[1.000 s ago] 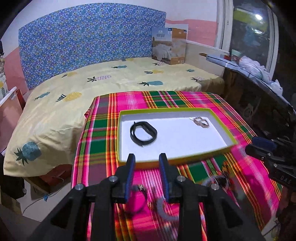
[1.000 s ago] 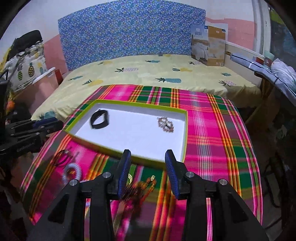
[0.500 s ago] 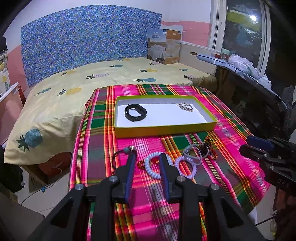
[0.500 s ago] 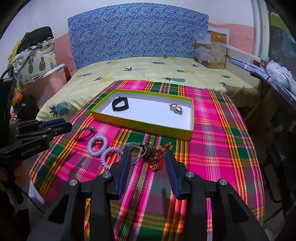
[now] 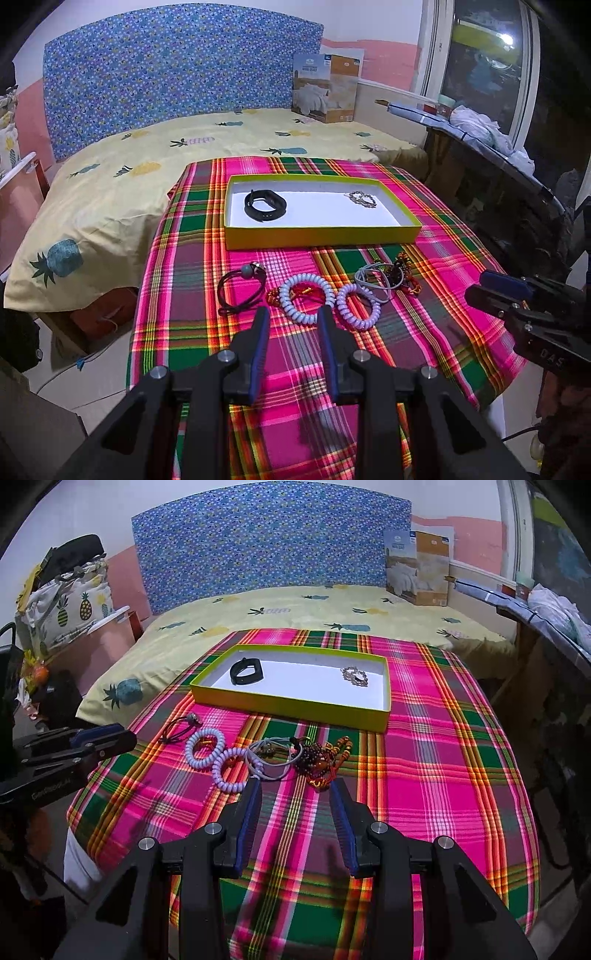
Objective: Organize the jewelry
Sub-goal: 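Withdraw both open tools from the box toward the remaining jewelry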
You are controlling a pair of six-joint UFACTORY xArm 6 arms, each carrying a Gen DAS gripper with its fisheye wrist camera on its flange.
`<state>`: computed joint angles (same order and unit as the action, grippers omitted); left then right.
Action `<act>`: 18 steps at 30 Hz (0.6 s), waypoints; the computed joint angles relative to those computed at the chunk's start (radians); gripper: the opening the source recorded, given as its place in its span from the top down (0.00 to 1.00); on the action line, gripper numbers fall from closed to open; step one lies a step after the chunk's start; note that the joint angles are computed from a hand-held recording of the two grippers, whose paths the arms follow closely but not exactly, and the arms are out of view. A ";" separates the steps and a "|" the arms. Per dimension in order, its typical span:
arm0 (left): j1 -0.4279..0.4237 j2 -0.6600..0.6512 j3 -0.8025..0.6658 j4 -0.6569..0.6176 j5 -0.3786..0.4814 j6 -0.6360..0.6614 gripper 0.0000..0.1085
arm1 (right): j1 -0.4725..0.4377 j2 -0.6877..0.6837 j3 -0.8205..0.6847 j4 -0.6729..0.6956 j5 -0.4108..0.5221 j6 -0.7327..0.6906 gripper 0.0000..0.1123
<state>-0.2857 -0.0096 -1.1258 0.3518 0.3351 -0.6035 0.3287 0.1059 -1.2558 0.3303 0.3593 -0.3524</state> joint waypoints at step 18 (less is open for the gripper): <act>0.006 0.086 -0.045 -0.204 -0.003 0.153 0.75 | 0.000 0.055 -0.044 0.100 0.044 -0.077 0.65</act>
